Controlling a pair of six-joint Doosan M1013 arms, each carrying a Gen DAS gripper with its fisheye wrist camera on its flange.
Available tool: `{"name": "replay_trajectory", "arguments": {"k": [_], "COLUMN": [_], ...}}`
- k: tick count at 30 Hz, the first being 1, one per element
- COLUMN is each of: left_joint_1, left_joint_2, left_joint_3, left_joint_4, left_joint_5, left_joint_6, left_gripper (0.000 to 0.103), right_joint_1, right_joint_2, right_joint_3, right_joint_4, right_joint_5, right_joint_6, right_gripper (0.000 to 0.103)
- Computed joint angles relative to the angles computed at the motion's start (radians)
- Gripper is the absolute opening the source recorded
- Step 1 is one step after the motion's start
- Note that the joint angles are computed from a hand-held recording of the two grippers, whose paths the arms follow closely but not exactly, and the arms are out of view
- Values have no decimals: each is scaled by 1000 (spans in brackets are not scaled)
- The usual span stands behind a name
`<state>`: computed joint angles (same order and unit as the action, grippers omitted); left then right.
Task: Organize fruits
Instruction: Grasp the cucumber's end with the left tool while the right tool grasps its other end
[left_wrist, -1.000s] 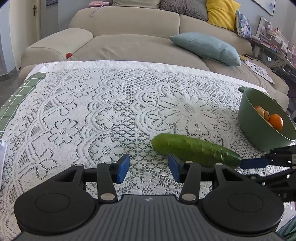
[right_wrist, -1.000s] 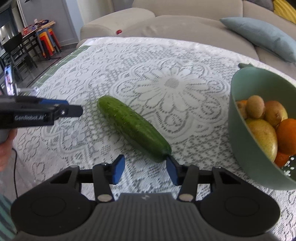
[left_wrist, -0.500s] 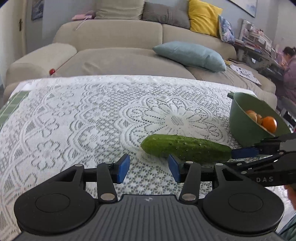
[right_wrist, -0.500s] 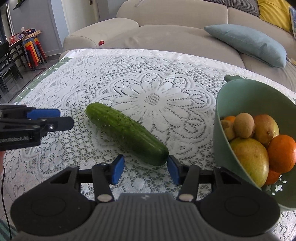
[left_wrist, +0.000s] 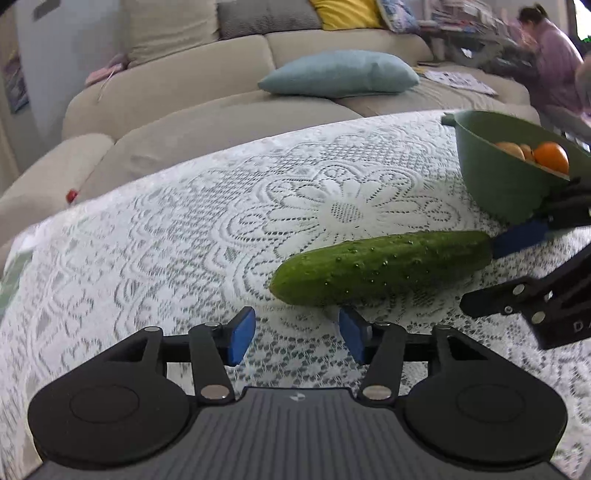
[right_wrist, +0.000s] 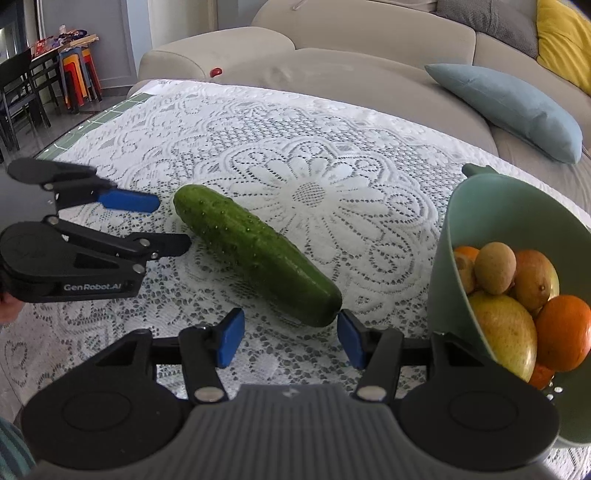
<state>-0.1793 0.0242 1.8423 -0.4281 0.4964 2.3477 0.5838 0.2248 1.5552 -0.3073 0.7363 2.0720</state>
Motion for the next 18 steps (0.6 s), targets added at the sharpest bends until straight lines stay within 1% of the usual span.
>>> {"name": "replay_trajectory", "arguments": {"k": [2, 4, 6, 9, 12, 14, 15, 16, 18], "left_joint_1": [-5, -5, 1, 10, 10, 4, 1, 1, 0], "left_joint_2": [4, 10, 17, 27, 26, 22, 21, 21, 21], "left_joint_3": [0, -4, -11, -21, -15, -7, -5, -4, -5], "left_joint_4": [6, -3, -29, -78, -121, -122, -121, -130, -144], "left_joint_5": [-12, -19, -15, 10, 6, -14, -20, -21, -9], "left_joint_6": [51, 91, 126, 166, 235, 254, 257, 266, 277], "left_gripper": [63, 69, 70, 70, 69, 69, 69, 66, 64], "right_joint_1": [0, 3, 6, 11, 12, 13, 14, 14, 14], "right_joint_2": [2, 5, 6, 9, 15, 18, 20, 20, 21], "right_joint_3": [0, 0, 1, 2, -3, -7, -9, -9, -11], "right_joint_4": [-1, -22, -37, -69, -79, -84, -87, -89, -96], "right_joint_5": [2, 4, 2, -8, -5, -2, 0, 0, 1], "right_joint_6": [-14, -18, -27, -31, -33, -30, -27, -26, -21], "right_gripper": [53, 53, 53, 53, 54, 54, 54, 53, 51]}}
